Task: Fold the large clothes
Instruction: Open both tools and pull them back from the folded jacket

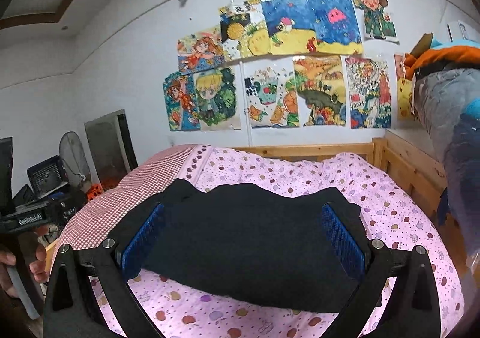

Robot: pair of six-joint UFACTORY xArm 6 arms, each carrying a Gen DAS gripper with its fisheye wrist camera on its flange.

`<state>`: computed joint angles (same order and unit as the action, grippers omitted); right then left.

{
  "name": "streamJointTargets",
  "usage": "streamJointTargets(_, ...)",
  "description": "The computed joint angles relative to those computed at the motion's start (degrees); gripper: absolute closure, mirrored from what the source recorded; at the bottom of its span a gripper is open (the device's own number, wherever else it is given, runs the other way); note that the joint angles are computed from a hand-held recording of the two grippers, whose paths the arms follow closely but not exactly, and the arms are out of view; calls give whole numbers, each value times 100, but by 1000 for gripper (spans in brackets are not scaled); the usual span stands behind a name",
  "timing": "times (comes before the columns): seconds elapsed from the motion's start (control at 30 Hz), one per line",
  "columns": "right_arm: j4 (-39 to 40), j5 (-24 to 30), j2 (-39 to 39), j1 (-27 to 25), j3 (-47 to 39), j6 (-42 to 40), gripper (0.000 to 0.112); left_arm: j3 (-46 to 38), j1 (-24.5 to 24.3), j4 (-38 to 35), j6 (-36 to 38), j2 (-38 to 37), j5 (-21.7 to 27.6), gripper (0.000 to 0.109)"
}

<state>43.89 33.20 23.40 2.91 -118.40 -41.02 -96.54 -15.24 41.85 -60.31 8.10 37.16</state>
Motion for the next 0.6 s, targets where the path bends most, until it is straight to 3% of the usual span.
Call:
streamJointTargets(0.13,325,-227,-462,102,704,-468,11,398,-85,135,-35,-256,-43,6)
streamJointTargets(0.4,954,-731,-1281,235,1918,-1233,11,1155,-347,1070,-693,-800,-50,6)
streamJointTargets(0.6,1102,-1026,-1692,292,2474,-1485,11,1465,-433,991,-678,-1029,-43,6)
